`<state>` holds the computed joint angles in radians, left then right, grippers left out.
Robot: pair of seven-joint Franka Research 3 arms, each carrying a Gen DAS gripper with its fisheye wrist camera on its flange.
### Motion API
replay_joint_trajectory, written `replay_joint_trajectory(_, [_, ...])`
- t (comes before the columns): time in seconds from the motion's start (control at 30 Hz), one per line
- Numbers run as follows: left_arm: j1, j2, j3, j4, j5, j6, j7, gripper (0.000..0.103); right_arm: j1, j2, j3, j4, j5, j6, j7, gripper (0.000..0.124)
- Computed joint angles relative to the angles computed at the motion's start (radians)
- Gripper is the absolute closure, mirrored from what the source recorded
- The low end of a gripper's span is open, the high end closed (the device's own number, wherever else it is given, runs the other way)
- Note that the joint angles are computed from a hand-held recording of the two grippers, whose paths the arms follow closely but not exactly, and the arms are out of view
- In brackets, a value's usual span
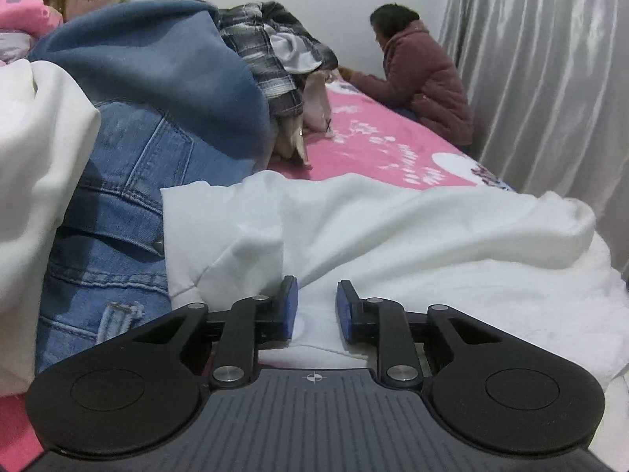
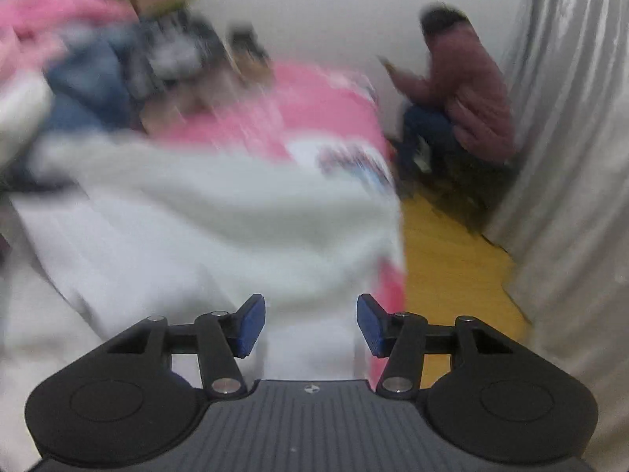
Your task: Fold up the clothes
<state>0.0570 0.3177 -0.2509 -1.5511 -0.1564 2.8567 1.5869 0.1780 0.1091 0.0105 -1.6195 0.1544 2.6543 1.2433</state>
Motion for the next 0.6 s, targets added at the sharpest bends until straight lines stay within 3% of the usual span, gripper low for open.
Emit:
replay_joint_trajectory(0.1, [0.084, -0.024, -0.078, -0.028, -0.199, -0.004, 0.112, 0.078, 0.01, 0.084, 0.042, 0.095, 0.115, 0.074, -0.094, 0.067])
replay_joint_trajectory(0.13, [0.094, -0.022, -0.089, -0.028, -0.208, -0.003, 0.116, 0.078, 0.021, 0.131, 0.046, 0.149, 0.122, 0.087, -0.085, 0.066])
replay_joint_trajectory(0.2, [0.074, -0.042, -0.064, -0.043, -0.208, -0.003, 0.12, 0.078, 0.039, 0.231, 0.04, 0.283, 0.101, 0.031, -0.061, 0.063])
replay_joint_trajectory(0.27, [0.052, -0.048, -0.042, -0.054, -0.193, 0.009, 0.115, 0.078, 0.087, 0.329, -0.034, 0.421, -0.03, -0.088, 0.062, 0.064])
replay_joint_trajectory(0.33, [0.049, -0.051, -0.039, -0.06, -0.203, 0.015, 0.124, 0.078, 0.121, 0.356, -0.111, 0.442, -0.15, -0.148, 0.202, 0.065])
replay_joint_trajectory(0.4, [0.061, -0.058, -0.051, -0.071, -0.241, 0.02, 0.151, 0.078, 0.094, 0.329, -0.126, 0.377, -0.177, -0.098, 0.272, 0.065])
replay_joint_trajectory(0.47, [0.081, -0.062, -0.071, -0.077, -0.307, 0.018, 0.198, 0.078, 0.11, 0.32, -0.184, 0.367, -0.288, -0.105, 0.384, 0.055])
replay_joint_trajectory(0.53, [0.088, -0.061, -0.077, -0.074, -0.359, 0.014, 0.229, 0.078, 0.13, 0.33, -0.226, 0.407, -0.39, -0.163, 0.491, 0.056])
replay_joint_trajectory(0.6, [0.085, -0.062, -0.073, -0.075, -0.386, 0.013, 0.247, 0.078, 0.136, 0.323, -0.231, 0.42, -0.457, -0.164, 0.532, 0.061])
